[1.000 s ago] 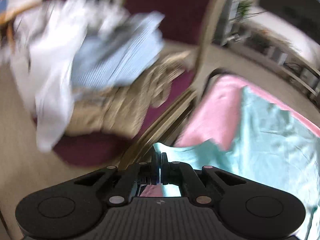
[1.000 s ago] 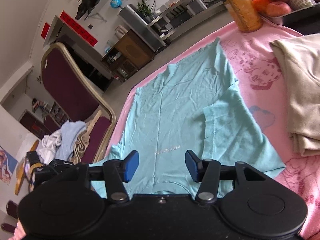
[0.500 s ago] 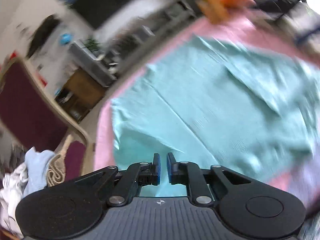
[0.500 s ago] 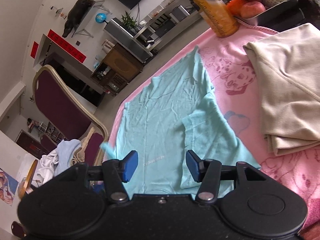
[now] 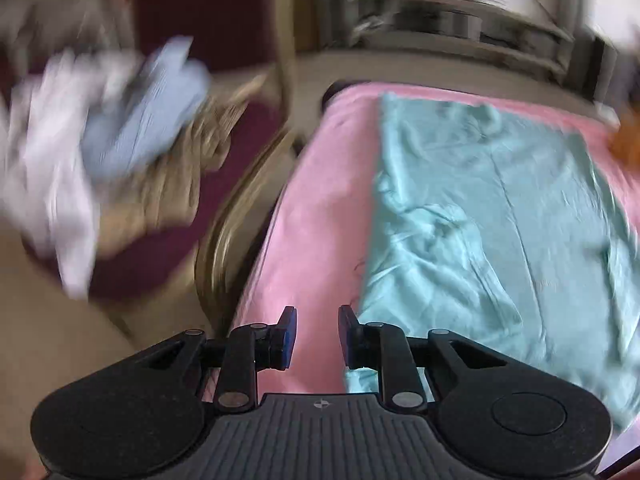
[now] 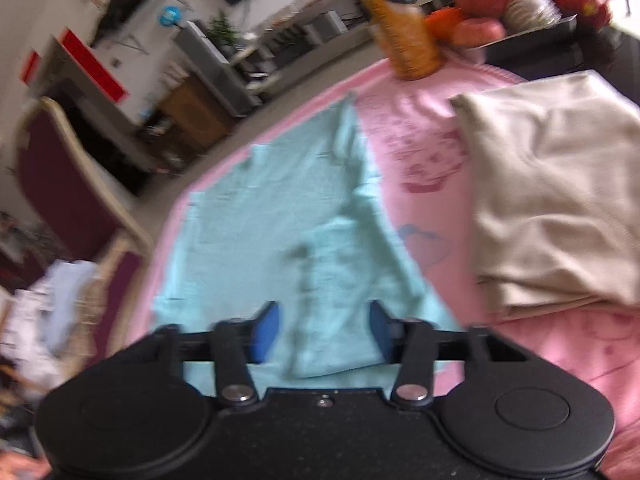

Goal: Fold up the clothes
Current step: 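Fold the grasped shirt side inward over the body with the left gripper, release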

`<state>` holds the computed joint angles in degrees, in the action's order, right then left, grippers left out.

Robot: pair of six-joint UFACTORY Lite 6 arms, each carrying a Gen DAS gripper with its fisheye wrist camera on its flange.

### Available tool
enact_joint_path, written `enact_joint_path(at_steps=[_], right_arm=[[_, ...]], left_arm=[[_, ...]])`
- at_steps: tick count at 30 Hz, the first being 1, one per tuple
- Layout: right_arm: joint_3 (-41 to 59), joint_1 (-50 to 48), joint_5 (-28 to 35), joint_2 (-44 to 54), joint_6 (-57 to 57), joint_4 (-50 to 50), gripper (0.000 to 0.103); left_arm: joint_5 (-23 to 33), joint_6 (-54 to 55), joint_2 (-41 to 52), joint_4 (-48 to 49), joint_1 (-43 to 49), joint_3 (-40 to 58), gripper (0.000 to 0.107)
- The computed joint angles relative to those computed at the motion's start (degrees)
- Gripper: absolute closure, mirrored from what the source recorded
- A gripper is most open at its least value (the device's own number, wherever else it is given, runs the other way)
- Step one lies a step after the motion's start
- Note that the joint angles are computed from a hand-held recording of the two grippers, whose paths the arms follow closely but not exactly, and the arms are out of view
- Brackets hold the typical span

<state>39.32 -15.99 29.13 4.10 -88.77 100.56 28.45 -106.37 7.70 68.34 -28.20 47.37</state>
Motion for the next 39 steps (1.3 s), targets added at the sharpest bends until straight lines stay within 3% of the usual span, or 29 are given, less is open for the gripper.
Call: enact_joint_path(at_steps=[6,8,13,14,16,19,21,27,31,33,35,36,37,39], right_arm=[[5.3,2.9,-5.2,7.3,-0.3,2.9,0.075],[6.5,3.9,-6.5,9.3,-0.9,3.1,0.075],[8.1,5.9,-8.6,12.3,-1.8,2.3,0.077],[7.9,6.2,-9.2,12.1,-2.5,2.6,0.079],[7.4,7.0,-11.8,11.0,-1.3,0.6,0.084],[5.1,8.6,-18.7,7.5,1.7,-2.6,0.085],[2.6,7.9,-20.3,4.4,0.8,-1.5,0.084],[-1.5,2.3,-13.3,-0.5,-7.7,9.3,0.083],[0.5,-0.2,-4.7,3.7,-2.9,6.6,0.086],[1.8,0.5,-3.2,6.2,-4.0,8.2,0.086],[3.3,3.6,-8.7,7.8,-6.6,11.1,0.086],[3.9,5.3,-13.0,8.3,-7.4,12.2,0.086],[4.0,6.5,-16.1,8.2,-9.9,14.7,0.099],[3.4,7.4,-19.6,6.7,-7.8,12.6,0.101]], left_arm=[[-8.7,-3.9,4.4,6.4,0.4,2.2,0.085],[-9.3,-3.9,6.8,6.1,-0.1,3.3,0.085],[-3.5,9.8,12.4,-8.1,0.0,7.1,0.085],[-2.4,12.9,13.4,-11.6,0.5,7.7,0.079],[-2.0,14.2,12.2,-13.2,0.9,6.5,0.076],[-0.7,13.6,9.8,-13.7,0.8,4.4,0.074],[1.5,9.2,7.3,-11.3,0.2,2.4,0.081],[1.1,-3.4,1.3,0.9,-1.3,-1.9,0.083],[-2.2,-8.1,5.1,8.8,-1.6,0.3,0.083],[-3.7,-4.0,7.7,5.7,-0.5,2.6,0.082],[-3.3,2.9,11.5,-1.0,0.5,5.5,0.082],[-2.2,6.4,13.4,-4.7,0.8,7.1,0.072],[-1.2,7.6,13.3,-6.0,0.6,7.2,0.072],[-1.6,9.6,11.8,-8.6,1.1,6.3,0.071]])
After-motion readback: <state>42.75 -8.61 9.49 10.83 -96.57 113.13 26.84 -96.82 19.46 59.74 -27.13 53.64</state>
